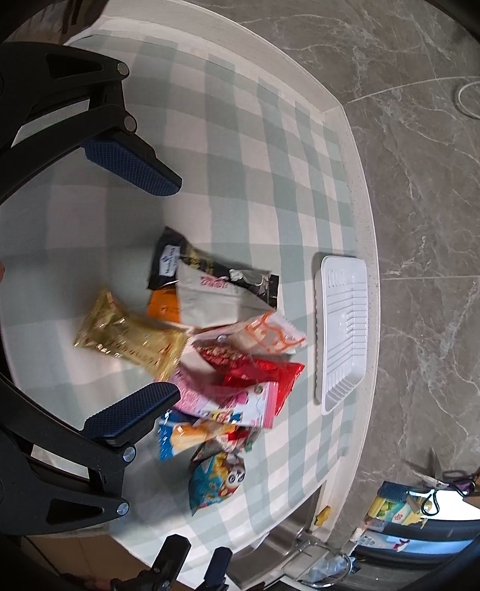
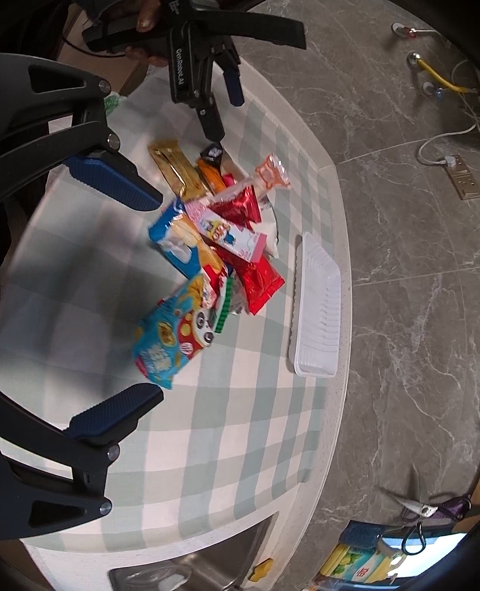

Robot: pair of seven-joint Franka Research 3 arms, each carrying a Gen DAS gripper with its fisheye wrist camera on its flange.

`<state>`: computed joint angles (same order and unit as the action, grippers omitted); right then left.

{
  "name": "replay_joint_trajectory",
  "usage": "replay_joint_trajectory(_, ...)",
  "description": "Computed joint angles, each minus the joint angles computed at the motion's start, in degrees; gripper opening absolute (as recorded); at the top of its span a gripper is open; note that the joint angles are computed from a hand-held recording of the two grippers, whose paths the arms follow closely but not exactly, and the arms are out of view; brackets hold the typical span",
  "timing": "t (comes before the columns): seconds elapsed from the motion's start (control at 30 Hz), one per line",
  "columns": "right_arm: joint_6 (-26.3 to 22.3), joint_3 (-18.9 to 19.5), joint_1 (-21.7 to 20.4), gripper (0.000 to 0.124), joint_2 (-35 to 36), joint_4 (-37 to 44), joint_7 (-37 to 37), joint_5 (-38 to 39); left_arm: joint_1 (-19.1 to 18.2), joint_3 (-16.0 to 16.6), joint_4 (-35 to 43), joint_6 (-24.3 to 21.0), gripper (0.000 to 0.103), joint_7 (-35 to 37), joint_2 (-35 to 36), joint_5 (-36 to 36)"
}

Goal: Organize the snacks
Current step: 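Grasp the white red-lettered bag with the left gripper while the right grasps the blue panda bag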

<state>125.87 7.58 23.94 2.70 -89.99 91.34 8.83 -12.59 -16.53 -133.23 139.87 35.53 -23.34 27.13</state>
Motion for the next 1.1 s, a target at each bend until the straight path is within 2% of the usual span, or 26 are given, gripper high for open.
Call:
replay_joint_trajectory(0.2,-3.6,-0.6,0.5,0.096,7.5,7.9,-2.2,-3.0,0.9,3.1,2.0,2.8,0.102,5.7,4.2,-1.8)
replay_joint_trajectory(0.3,-6.3,-1.0,0.9,0.092,11.3,12.1,-4.0,-4.3,1.5,4.5,3.5,3.8,0.101,9.5,6.8,-3.4)
replay_joint_trajectory(0.4,-11.0,-1.5,1.6,0.074,15.3,17.0,-5.8,-5.5,1.9,6.1,4.8,5.3,0.094,14.3,9.3,-6.8)
replay_joint_trajectory(0.5,-13.9,-1.9,2.2,0.064,17.5,19.5,-7.2,-6.0,1.9,7.8,6.0,6.9,0.085,20.6,12.0,-12.2)
replay_joint_trajectory(0.6,-14.6,-2.4,2.8,0.054,18.5,20.3,-7.4,-6.4,2.5,8.1,7.5,7.3,0.078,25.2,14.6,-15.5)
replay_joint_trajectory(0.8,-14.2,-2.7,1.9,0.052,19.3,20.7,-4.8,-3.3,3.7,8.9,10.1,9.6,0.077,36.1,19.0,-24.8)
replay_joint_trajectory(0.87,-14.4,-2.8,1.6,0.052,19.7,21.2,-3.6,-2.4,4.6,8.8,11.1,9.5,0.077,36.5,20.1,-25.1)
replay_joint_trajectory(0.93,-14.5,-2.8,1.3,0.052,20.0,21.6,-2.5,-1.8,6.1,8.7,13.0,8.1,0.077,33.0,21.6,-20.9)
replay_joint_trajectory(1.03,-14.7,-2.9,1.4,0.052,20.8,22.7,-1.1,-1.6,7.7,9.4,14.2,8.5,0.077,35.0,23.0,-26.5)
replay_joint_trajectory(1.1,-15.0,-3.0,1.4,0.052,21.4,23.5,-0.3,-1.4,8.6,9.5,14.9,8.7,0.077,34.4,23.8,-25.7)
